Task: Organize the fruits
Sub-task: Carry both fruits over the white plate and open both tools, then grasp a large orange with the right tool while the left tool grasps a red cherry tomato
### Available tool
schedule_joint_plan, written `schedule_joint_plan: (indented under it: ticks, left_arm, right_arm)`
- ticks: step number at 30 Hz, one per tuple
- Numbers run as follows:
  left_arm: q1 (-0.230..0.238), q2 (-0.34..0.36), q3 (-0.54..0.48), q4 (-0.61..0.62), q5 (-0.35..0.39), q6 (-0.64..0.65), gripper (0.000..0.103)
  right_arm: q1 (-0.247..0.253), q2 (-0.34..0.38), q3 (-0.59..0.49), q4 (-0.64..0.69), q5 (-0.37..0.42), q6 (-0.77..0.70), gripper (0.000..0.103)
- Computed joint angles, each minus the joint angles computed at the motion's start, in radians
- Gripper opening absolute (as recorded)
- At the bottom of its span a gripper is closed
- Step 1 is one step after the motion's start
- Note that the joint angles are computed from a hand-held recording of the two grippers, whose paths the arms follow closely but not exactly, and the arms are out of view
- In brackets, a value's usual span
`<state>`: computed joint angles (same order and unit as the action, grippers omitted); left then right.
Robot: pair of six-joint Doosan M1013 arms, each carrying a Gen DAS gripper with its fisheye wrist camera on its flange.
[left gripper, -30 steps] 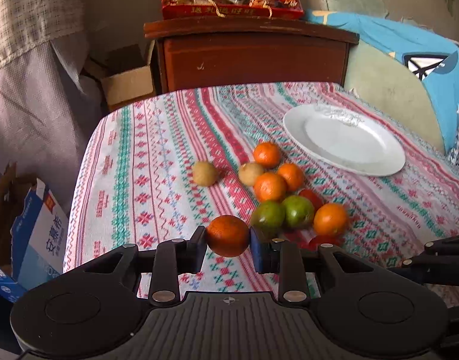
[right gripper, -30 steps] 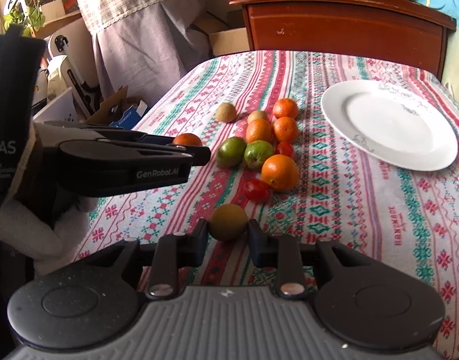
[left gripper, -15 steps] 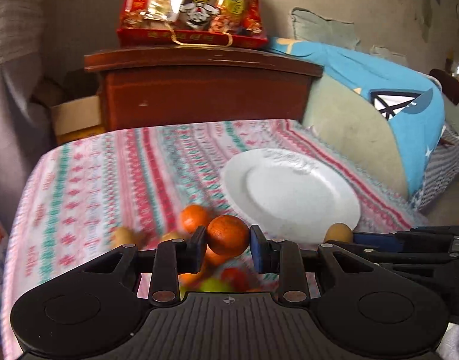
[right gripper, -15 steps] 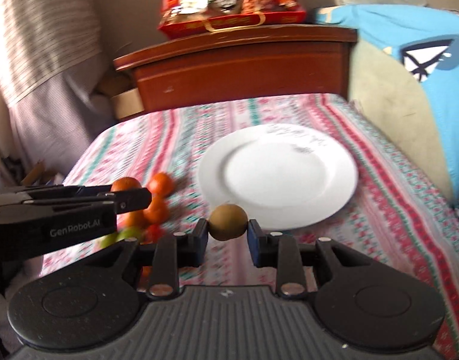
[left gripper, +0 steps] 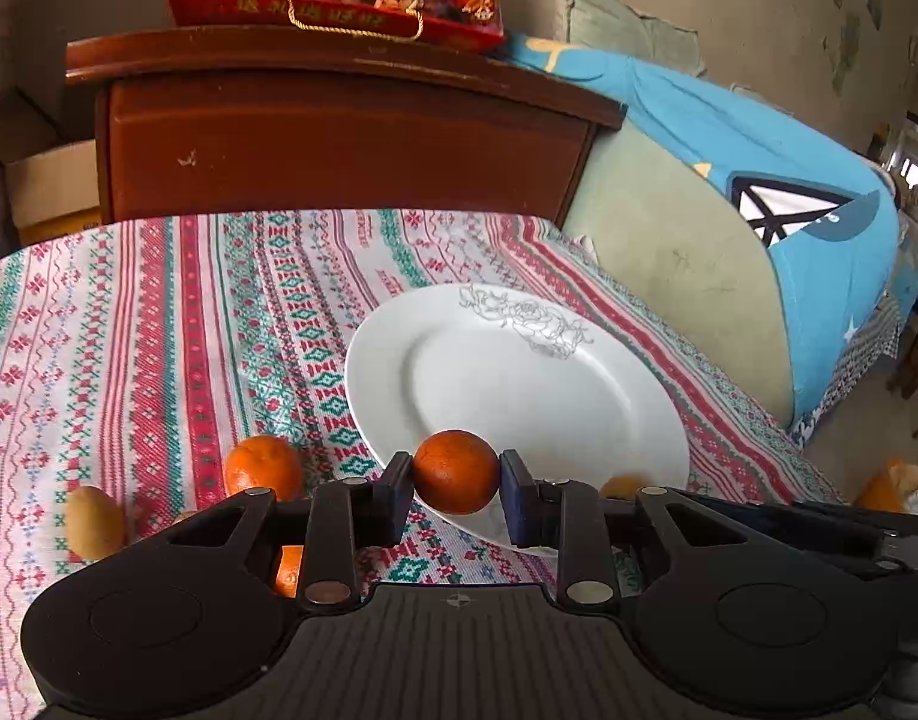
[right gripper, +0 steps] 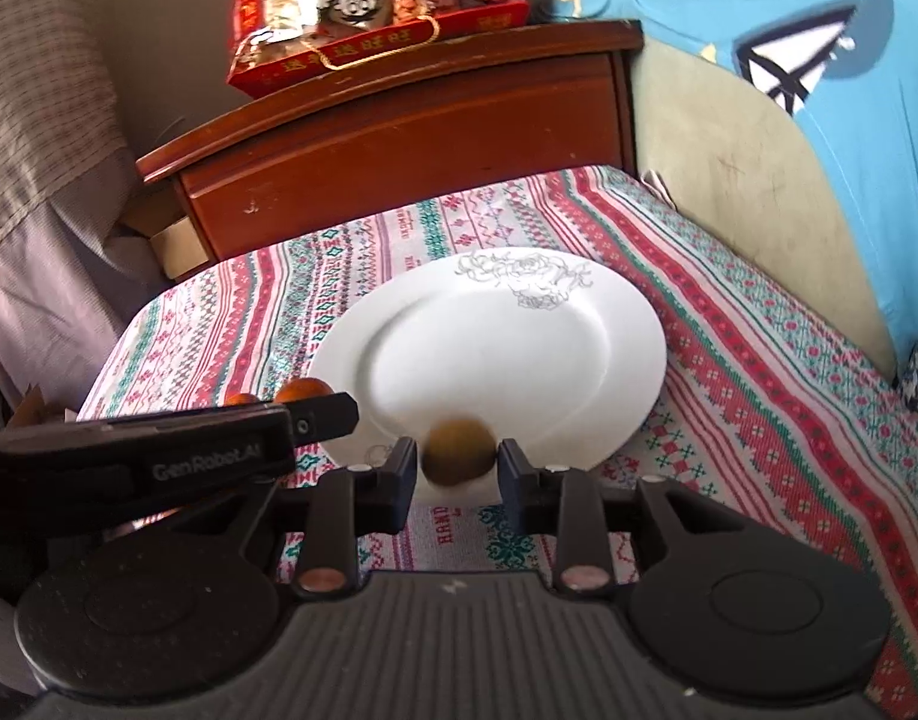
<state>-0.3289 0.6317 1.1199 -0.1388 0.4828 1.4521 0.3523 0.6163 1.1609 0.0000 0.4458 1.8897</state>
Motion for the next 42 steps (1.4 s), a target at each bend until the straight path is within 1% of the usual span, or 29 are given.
schedule_joint_plan:
  ticks: [2,5,7,10,13,22,27,30,34,36,39,42]
  left_arm:
    - [0.0,0.005,-0.008,0.005,0.01,-0.013,0.03]
    - [-0.001,0.002,-0.006,0.004,0.0,-0.016,0.031]
    - [0.0,0.0,-0.008,-0.001,-0.001,-0.022,0.036]
    - [-0.003,-0.007,-0.003,0.035,-0.011,-0.054,0.037]
    - [0.001,-0.019,0.007,0.042,-0.012,-0.077,0.037]
    - [0.008,-0.075,0.07,0.227,-0.004,-0.294,0.038]
    - [0.016,-0.111,0.121,0.277,0.004,-0.396,0.04]
    - [0.019,-0.132,0.153,0.304,0.01,-0.44,0.04]
    - [0.014,-0.154,0.186,0.344,0.026,-0.463,0.04]
    - [0.016,-0.165,0.203,0.333,0.027,-0.459,0.04]
    - [0.015,-0.177,0.221,0.358,0.039,-0.479,0.04]
    - [0.016,-0.186,0.238,0.355,0.05,-0.473,0.04]
  right_arm:
    - [-0.001,0.0,0.001,-0.005,-0.002,0.014,0.031]
    - [-0.003,0.002,0.0,0.004,0.003,0.018,0.031]
    - [-0.003,0.002,-0.001,0.023,0.006,0.001,0.031]
    - [-0.002,-0.001,0.002,0.034,0.001,-0.014,0.031]
    - [-0.002,-0.004,0.005,0.068,-0.005,-0.051,0.031]
    - [0.001,-0.017,0.021,0.162,-0.005,-0.162,0.032]
    - [0.002,-0.027,0.035,0.252,0.011,-0.265,0.032]
    - [0.004,-0.033,0.046,0.329,0.025,-0.354,0.032]
    - [0.002,-0.039,0.057,0.46,0.055,-0.474,0.032]
    - [0.001,-0.039,0.059,0.518,0.07,-0.521,0.032]
    - [0.002,-0.036,0.056,0.565,0.09,-0.567,0.032]
    - [0.003,-0.031,0.051,0.589,0.107,-0.586,0.033]
